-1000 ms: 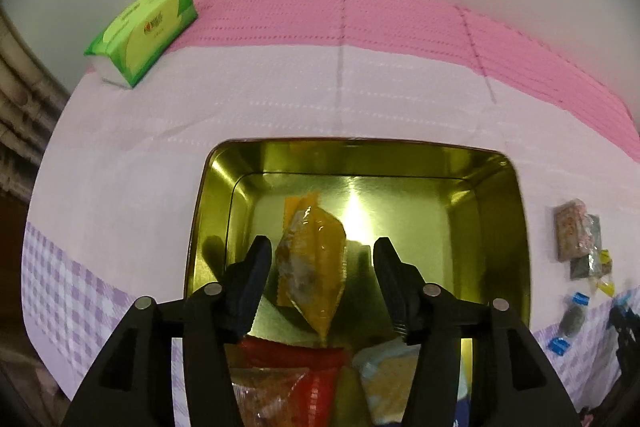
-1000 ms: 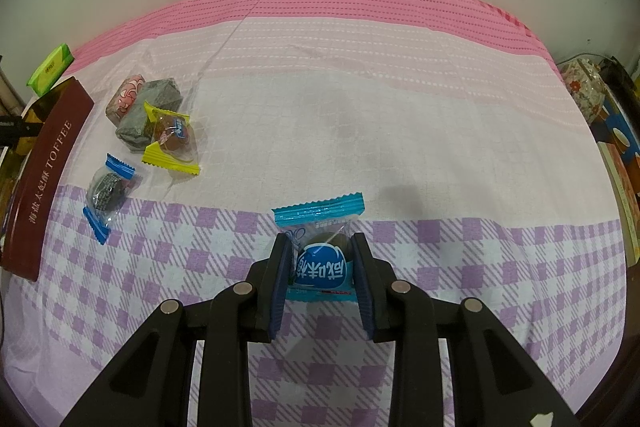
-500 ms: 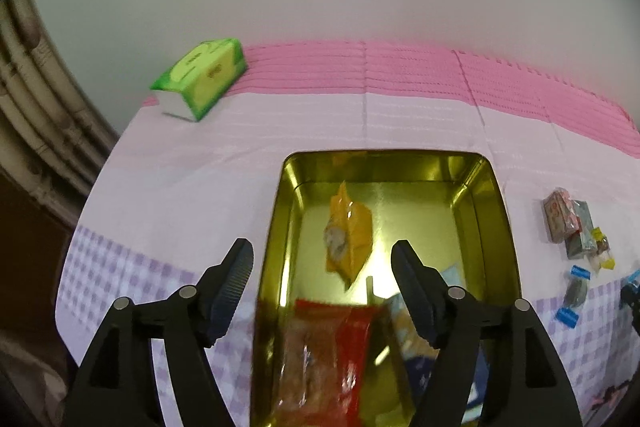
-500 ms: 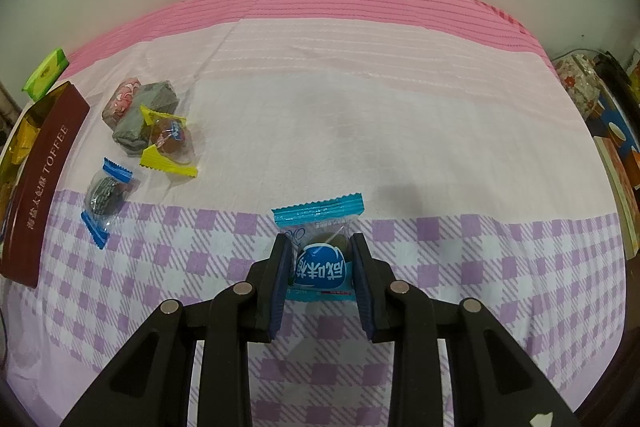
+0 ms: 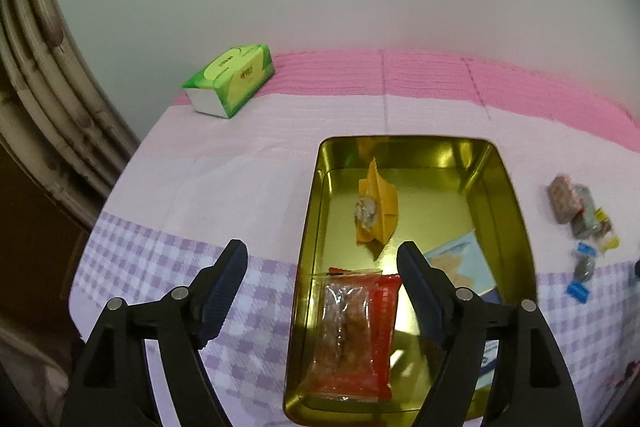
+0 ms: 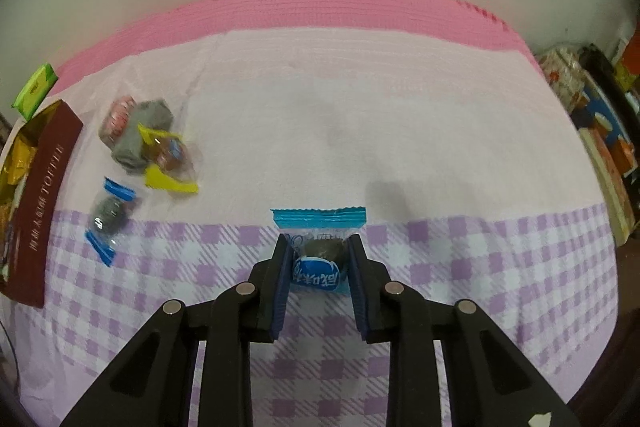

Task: Organize snacks
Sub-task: 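Carry the blue-wrapped candy into the gold tin and open the right gripper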

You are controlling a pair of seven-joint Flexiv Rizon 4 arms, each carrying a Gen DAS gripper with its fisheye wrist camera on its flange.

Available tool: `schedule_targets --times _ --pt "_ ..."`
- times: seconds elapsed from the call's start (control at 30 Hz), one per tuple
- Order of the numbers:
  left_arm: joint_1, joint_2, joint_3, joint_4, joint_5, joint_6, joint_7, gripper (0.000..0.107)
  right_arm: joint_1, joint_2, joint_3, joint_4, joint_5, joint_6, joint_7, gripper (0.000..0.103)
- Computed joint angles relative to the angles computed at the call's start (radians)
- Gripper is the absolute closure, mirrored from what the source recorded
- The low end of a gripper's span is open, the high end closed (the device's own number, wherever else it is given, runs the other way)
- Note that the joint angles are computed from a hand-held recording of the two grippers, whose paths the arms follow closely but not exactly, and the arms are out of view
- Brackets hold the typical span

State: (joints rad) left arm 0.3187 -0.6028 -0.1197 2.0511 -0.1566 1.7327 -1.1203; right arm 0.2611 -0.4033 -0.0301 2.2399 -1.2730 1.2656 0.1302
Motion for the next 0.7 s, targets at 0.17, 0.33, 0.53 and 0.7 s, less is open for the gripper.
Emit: schedule_targets --times 0.17,0.33,0.53,0.7 --pt "0.025 0.0 -0.01 -0.007 -0.017 -0.017 -0.015 0.027 0.029 0.011 0.017 -0.061 0.012 -0.036 -0.045 0.078" --pt "0.066 0.006 -0.028 -0.005 -0.035 -0.023 -0.028 0.027 0.07 -0.044 0.028 -0.166 0.045 0.013 -0.122 0.078" --pt "0.014 0.0 0.073 -0.018 -0.065 -0.043 -0.061 0.027 0.145 -0.19 0.053 -0.372 0.198 0.076 -0.337 0.078" --pt "-0.032 -0.016 0.164 -0.028 -0.084 -0.04 -0.095 0.027 0.187 -0.303 0.105 -0.538 0.356 0.026 -0.545 0.078"
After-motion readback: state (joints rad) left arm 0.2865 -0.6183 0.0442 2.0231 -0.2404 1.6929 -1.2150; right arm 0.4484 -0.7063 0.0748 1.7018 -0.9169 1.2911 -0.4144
